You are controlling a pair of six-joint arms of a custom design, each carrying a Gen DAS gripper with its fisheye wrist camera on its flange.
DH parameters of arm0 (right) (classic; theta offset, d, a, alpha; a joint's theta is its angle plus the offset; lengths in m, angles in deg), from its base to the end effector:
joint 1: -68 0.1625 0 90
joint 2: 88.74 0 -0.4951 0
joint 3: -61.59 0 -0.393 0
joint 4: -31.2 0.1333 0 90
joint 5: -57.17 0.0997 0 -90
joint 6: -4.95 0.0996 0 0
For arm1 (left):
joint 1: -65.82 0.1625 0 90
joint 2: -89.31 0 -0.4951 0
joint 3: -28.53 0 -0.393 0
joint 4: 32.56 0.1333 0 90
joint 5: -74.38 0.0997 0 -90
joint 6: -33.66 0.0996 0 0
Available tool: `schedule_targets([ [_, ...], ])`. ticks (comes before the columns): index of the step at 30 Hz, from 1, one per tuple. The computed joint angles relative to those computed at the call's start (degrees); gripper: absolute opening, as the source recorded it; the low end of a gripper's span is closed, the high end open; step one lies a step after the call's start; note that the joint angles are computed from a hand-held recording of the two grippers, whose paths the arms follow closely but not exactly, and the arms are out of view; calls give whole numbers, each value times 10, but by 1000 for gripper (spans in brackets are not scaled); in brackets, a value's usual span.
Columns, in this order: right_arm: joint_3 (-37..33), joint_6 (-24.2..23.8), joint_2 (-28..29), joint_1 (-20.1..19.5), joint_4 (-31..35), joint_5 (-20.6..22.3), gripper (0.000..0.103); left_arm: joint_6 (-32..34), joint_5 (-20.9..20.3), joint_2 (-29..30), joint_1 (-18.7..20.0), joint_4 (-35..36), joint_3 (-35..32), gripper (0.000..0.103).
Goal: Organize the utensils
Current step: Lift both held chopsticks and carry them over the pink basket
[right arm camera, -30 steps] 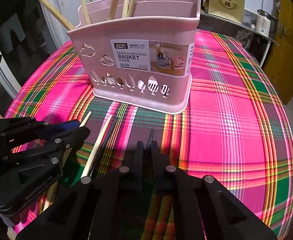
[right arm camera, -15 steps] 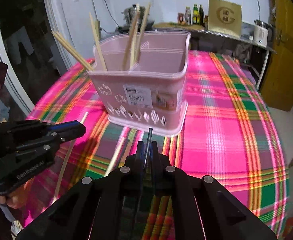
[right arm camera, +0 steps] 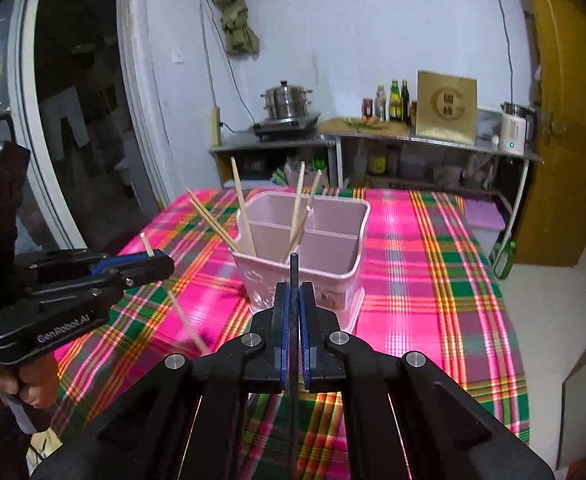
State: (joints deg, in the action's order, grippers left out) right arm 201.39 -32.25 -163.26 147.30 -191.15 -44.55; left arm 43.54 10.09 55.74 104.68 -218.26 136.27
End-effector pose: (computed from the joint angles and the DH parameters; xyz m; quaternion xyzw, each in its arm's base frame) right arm 0.0322 -0.4388 0.3365 0.1351 -0.8200 0.4677 0.3009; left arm -0.3918 -0.5424 0.0113 0.4505 0.8463 -0.2474 0.1404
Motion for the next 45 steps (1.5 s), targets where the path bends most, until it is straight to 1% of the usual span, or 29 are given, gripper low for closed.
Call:
schedule_targets([
  [4, 10, -6, -8, 6, -15, 5, 4, 0, 1, -3, -4, -5, 5, 6],
  [13, 20, -14, -27, 1, -21, 23, 4, 2, 1, -15, -11, -8, 12, 6],
  [21, 16, -25, -33, 11, -18, 22, 4, 6, -4, -26, -13, 11, 4, 6],
  [31, -6, -43, -35, 44, -8, 15, 4, 16, -6, -35, -13, 35, -31, 6],
  [36, -25, -35, -43, 53, 13, 27, 4, 15, -12, -36, -12, 47, -57, 6],
  [45, -72, -30, -40, 85, 35, 30, 4, 27, -17, -24, -11, 66, -111, 6],
])
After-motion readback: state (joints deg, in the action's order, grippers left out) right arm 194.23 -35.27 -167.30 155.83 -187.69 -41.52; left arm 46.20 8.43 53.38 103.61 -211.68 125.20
